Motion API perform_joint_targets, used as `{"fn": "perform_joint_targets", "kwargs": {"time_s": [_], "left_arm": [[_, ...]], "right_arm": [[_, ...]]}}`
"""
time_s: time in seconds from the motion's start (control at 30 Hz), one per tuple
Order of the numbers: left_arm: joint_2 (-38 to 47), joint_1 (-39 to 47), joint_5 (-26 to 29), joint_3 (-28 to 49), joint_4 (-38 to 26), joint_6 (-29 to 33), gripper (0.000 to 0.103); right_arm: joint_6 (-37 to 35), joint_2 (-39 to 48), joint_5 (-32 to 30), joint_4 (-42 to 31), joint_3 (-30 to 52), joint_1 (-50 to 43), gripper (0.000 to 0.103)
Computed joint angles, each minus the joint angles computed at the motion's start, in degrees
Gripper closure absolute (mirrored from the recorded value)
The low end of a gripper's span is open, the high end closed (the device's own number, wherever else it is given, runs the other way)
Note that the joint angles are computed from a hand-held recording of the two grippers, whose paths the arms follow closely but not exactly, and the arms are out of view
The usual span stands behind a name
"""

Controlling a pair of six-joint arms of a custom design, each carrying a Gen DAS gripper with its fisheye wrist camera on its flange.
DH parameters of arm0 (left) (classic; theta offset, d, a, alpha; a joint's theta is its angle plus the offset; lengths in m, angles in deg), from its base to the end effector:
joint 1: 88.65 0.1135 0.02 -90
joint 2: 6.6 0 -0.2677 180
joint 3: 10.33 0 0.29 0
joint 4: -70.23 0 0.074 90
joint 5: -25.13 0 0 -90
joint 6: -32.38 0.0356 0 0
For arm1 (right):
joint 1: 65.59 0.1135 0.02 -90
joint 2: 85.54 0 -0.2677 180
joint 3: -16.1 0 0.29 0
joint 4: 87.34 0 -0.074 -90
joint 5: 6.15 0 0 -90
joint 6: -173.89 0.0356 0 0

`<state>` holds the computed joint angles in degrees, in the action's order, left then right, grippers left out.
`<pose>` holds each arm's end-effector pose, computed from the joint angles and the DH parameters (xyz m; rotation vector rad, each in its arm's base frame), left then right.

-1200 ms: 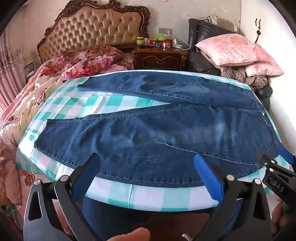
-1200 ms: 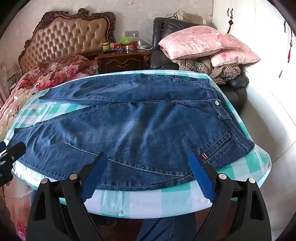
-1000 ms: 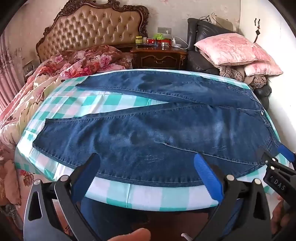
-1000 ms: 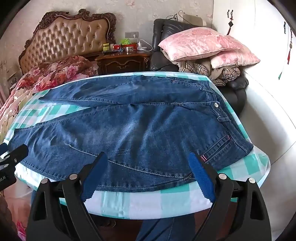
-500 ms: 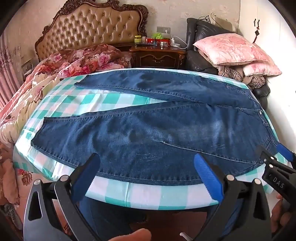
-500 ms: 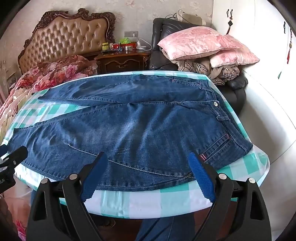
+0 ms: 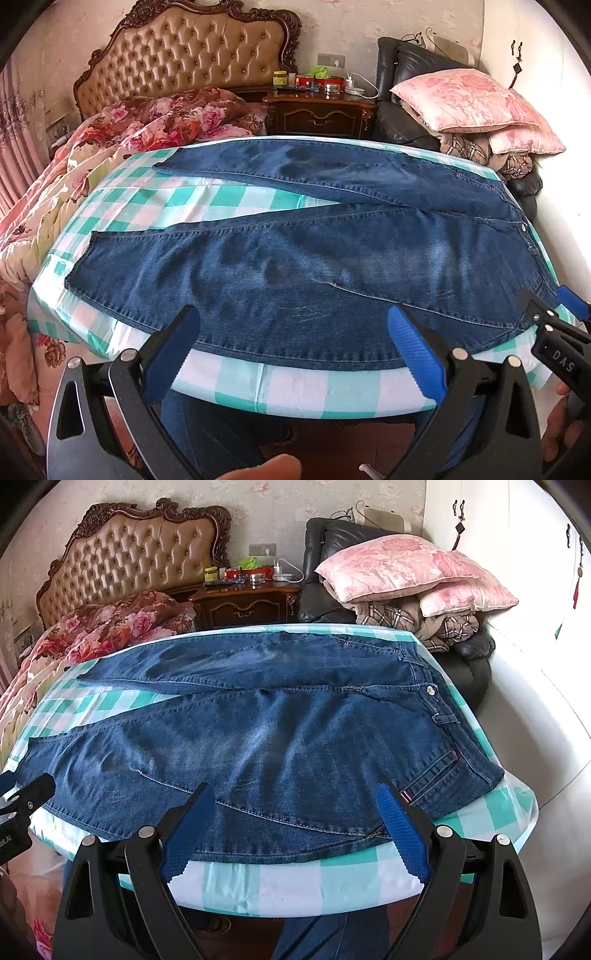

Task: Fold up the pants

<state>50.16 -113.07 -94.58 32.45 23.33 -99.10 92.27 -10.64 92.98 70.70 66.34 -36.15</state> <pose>0.1946 -0.0690 0.1757 -0.5274 2.3845 0.1981 0.2543 0.1370 0.1716 -0.3597 2.3474 0.1267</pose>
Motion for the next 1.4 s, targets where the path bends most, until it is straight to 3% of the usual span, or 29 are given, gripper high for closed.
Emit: {"fn": "perform_joint_targets", "kwargs": {"time_s": [0.43,1.4], "left_arm": [[-3.52,2.97,0.56,-1.57,-0.86,1.10,0.002],[-3.15,1.87,0.23,-1.41,-1.27,-0.04,0.002]], "right_arm": [[-0.16,-2.14,-0.07,-0.96,0.44,0.27,0.017],[-0.07,-2.27,-0.10,-1.33,0.54,0.32,0.017]]}}
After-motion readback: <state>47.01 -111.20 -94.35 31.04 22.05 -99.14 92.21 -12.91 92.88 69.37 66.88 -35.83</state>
